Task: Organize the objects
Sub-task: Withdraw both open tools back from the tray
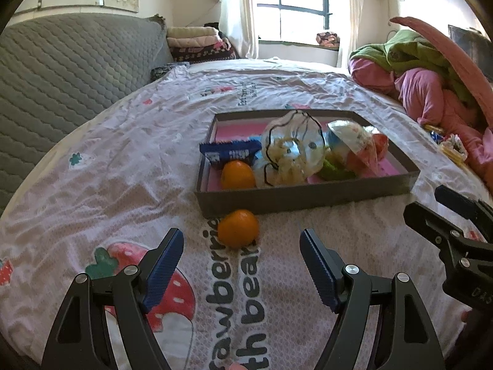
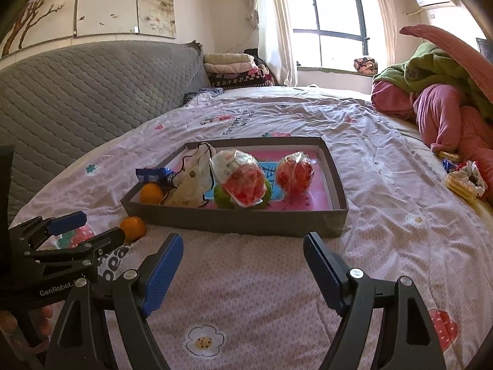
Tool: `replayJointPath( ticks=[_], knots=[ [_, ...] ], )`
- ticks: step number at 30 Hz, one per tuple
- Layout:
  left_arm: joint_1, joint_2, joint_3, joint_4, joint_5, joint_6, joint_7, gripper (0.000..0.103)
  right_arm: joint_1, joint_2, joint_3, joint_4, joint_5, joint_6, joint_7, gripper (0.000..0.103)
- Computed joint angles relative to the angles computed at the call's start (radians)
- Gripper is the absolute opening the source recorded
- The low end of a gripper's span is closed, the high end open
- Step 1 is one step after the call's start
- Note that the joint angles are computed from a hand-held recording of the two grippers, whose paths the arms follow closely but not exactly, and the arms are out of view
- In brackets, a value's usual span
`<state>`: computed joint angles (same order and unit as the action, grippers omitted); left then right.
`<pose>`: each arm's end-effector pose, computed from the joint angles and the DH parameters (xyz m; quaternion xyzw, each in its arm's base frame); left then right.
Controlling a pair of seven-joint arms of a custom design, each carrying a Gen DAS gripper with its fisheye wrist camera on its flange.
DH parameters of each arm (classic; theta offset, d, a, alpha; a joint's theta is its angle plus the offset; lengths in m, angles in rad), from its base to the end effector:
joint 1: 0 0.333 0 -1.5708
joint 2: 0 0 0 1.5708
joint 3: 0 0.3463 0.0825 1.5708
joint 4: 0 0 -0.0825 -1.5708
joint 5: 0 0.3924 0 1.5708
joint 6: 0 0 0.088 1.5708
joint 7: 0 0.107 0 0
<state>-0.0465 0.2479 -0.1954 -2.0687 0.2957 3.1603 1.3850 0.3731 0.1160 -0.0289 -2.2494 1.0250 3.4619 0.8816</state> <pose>0.6216 -0.1714 0.4386 -0.5309 0.7406 -0.3244 0.2536 0.5523 0.0920 0.4355 -0.5907 0.6572 -0.3092 0.3514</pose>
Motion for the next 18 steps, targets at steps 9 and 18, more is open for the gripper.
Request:
replayJointPath(
  ticks=[9, 18],
  knots=[
    [0.012, 0.007, -0.019, -0.018, -0.005, -0.015, 0.016, 0.079, 0.029, 0.013, -0.016, 0.015, 0.122, 0.009, -0.117, 0.080],
    [0.041, 0.019, -0.053, -0.013, -0.034, -0.012, 0.027, 0.079, 0.024, 0.022, -0.012, 0.028, 0.168, -0.005, -0.163, 0.080]
  ],
)
